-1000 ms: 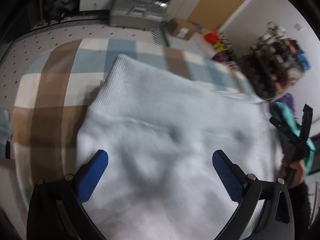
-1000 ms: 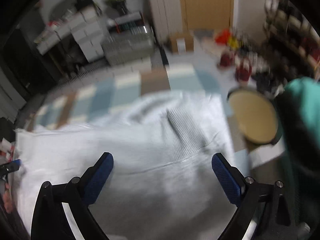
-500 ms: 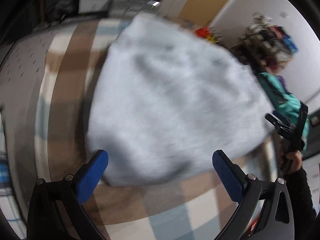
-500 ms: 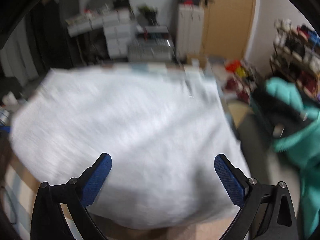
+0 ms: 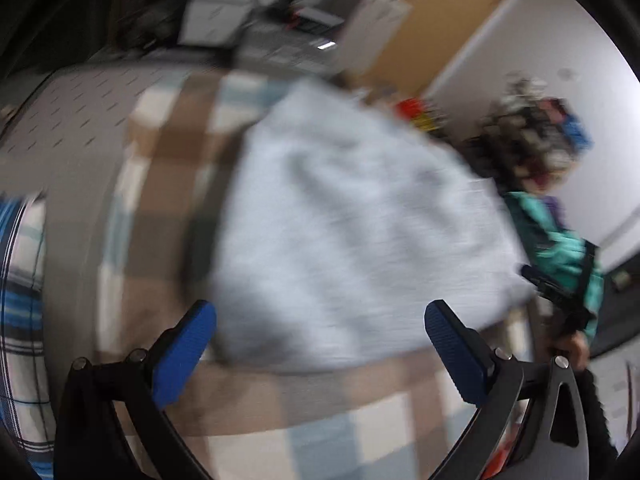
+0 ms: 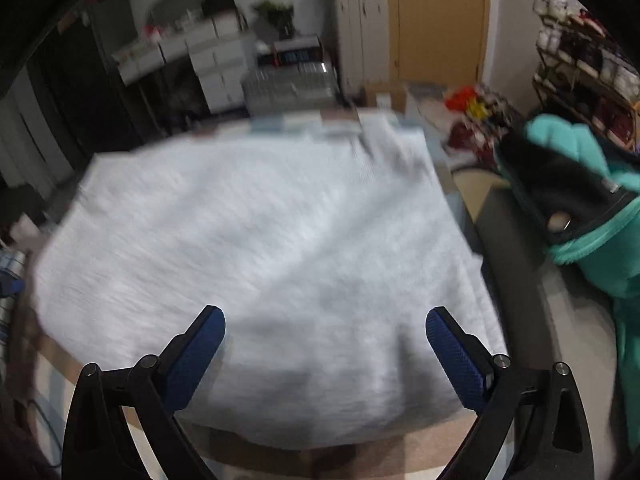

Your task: Fold large clothes

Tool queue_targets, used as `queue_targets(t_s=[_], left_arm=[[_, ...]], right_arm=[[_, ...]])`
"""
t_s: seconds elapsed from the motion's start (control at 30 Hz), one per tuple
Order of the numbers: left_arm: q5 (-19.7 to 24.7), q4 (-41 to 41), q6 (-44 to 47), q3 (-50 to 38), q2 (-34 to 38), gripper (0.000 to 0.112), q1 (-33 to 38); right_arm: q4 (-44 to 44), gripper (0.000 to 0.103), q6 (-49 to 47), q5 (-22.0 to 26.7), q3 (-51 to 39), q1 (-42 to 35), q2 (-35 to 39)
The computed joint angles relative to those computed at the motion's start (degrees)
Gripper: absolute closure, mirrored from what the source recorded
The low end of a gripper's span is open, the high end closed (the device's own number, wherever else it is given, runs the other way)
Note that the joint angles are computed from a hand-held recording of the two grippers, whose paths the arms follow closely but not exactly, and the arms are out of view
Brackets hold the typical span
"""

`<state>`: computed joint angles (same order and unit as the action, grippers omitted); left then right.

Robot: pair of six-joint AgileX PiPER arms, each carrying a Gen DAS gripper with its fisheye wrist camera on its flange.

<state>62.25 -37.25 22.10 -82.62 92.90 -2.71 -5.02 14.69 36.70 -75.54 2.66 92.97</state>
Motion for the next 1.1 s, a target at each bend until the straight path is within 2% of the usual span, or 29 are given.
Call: queue_targets(t_s=[0.07, 0.13, 0.2, 0.27, 0.33, 0.43, 0.53, 0.6, 0.67, 0.73, 0.77, 0.8, 0.83, 0.9, 0.97, 1.03, 1.07, 1.1], left_arm=[[0.4, -2.06, 2.49, 0.19, -0.75, 0.011, -1.5], [1.21, -1.35, 3.21, -0.41, 1.54, 0.011, -3.96], [4.19, -2.07, 2.77, -1.79, 6.43, 0.011, -3.59], [6.88, -3.7, 0.32, -2.75, 12.06, 0.011, -1.67], [6.43, -5.49, 1.79, -2.35, 13.69, 0.013, -0.19], [5.56, -5.01, 3.02, -1.82, 13.14, 0.013, -0.52], [3.75, -2.27, 3.36, -0.78, 11.65, 0.013, -2.07], [4.8, 0.24, -0.29, -1.37, 10.05, 0.013, -3.34], [6.89, -3.64, 1.4, -1.65, 7.59, 0.013, -3.79], [5.37, -5.67, 3.96, -0.08, 3.26, 0.013, -6.2], [3.24, -3.94, 3.2, -0.16, 1.59, 0.013, -8.75], [-0.12, 0.1, 1.29, -0.81, 0.57, 0.012, -13.05], [-1.66, 3.96, -1.45, -1.95, 0.92, 0.012, -16.12], [-2.45, 10.37, -7.69, -5.69, 5.13, 0.012, -21.29], [-1.83, 9.52, -11.36, -6.79, 9.87, 0.012, -21.58], [-2.97, 9.77, -12.61, -5.68, 11.82, 0.012, -21.27], [-4.38, 9.47, -12.14, -4.24, 11.52, 0.012, -21.31], [-5.67, 9.78, -12.1, -3.25, 11.01, 0.011, -21.55]], right_arm=[[-3.75, 0.0, 5.03, -0.86, 0.88, 1.13, -1.93], [1.2, 0.0, 3.24, 0.76, -0.36, 0.08, 0.37], [1.47, 0.001, 4.0, 3.99, -1.43, 0.08, 3.6], [-3.0, 0.0, 9.48, 5.06, -0.64, 0.24, 6.49], [-3.9, 0.0, 10.23, 0.83, 2.52, -0.08, 6.55], [-11.67, 0.0, 15.38, -0.79, 4.79, 2.44, 6.23], [-7.95, 0.0, 12.37, -3.26, 6.6, 1.12, 5.78], [-5.83, 0.0, 10.18, 0.14, 4.38, 0.74, 6.36], [-2.59, 0.003, 8.8, 3.21, 2.48, 0.15, 5.38], [0.12, 0.003, 7.29, 0.83, 3.29, 1.37, 0.62], [-1.96, 0.003, 8.08, -0.99, 4.09, 3.48, -1.38], [-6.33, 0.0, 10.73, -1.33, 3.47, 6.31, -1.94], [-9.64, 0.0, 12.96, -0.38, 2.06, 8.63, -1.48], [-9.38, 0.0, 11.57, 0.47, -0.65, 11.73, 0.49], [-6.6, 0.0, 9.63, 1.89, -4.19, 13.56, 4.72], [-7.82, 0.0, 9.06, 5.98, -7.75, 15.82, 10.32], [-7.42, 0.0, 8.03, 5.95, -7.78, 16.03, 12.42], [-5.46, 0.0, 6.94, 3.63, -6.25, 15.22, 13.05]])
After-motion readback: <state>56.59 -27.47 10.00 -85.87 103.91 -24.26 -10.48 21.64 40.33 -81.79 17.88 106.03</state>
